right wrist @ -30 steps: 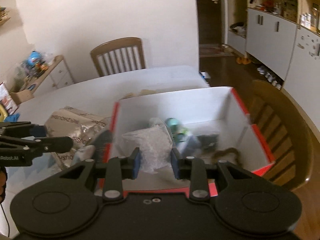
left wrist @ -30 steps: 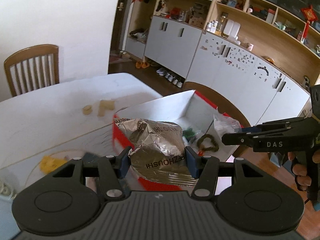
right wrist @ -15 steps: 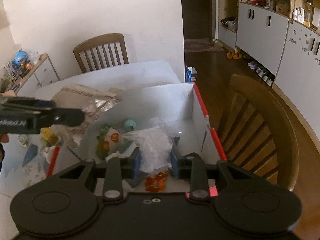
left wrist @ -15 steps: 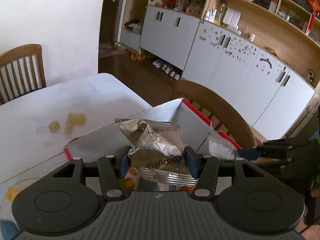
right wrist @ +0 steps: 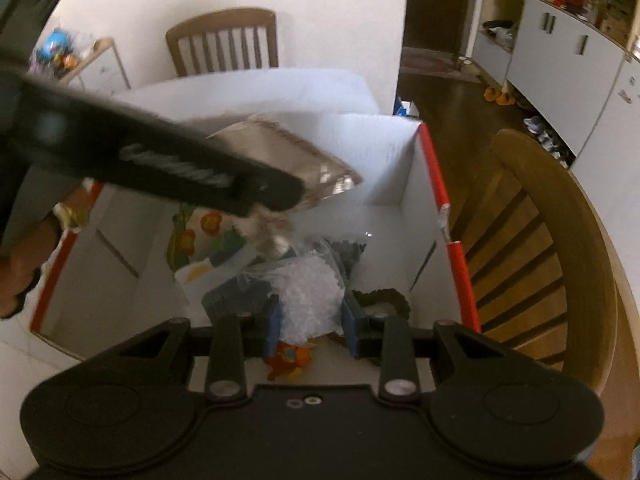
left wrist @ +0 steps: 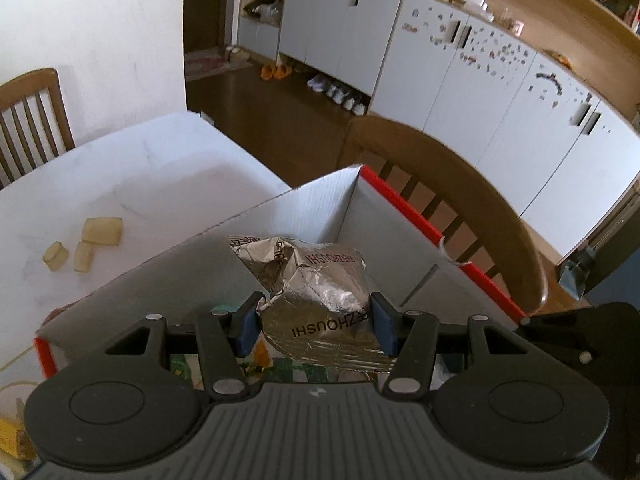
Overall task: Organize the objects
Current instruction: 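Carry both held bags into the shoebox and open both grippers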
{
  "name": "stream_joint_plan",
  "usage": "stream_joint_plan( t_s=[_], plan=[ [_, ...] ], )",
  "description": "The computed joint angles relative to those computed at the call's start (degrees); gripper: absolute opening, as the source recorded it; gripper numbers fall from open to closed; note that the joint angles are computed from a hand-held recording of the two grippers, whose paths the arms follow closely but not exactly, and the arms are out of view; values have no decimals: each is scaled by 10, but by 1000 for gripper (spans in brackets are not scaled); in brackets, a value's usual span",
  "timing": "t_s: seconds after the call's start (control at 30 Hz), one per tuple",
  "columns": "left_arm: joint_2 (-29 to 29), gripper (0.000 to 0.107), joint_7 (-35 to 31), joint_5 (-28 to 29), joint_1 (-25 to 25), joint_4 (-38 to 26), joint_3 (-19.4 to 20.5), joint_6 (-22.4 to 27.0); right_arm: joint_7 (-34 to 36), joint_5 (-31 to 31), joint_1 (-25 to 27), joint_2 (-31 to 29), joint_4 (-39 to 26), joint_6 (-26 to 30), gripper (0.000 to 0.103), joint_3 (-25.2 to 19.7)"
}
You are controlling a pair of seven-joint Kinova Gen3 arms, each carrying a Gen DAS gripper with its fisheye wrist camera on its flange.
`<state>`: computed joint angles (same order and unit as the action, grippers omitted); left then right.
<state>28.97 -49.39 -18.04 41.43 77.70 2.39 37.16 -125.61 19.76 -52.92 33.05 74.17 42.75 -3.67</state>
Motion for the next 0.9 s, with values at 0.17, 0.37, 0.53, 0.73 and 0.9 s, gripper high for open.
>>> stream_joint_plan(
  t_s=[0.17, 0.37, 0.53, 0.73, 0.9],
  plan=[
    [34, 56, -17, 18, -12, -41, 10, 31, 23, -6, 4, 18, -19, 18, 30, -5],
    [66, 56, -26, 41, -14, -83, 10, 75, 34, -13, 1, 35, -38, 33, 30, -3],
    [76, 57, -32, 51, -16, -95, 10, 93, 56, -31, 17, 37, -39, 30, 31, -8],
    [75, 58, -25, 68, -24, -95, 10, 95, 68, -49, 29, 32, -28, 21, 34, -12],
    [61, 66, -13, 60, -20, -77, 3, 79, 72, -62, 40, 18, -5, -3, 36, -16]
  ],
)
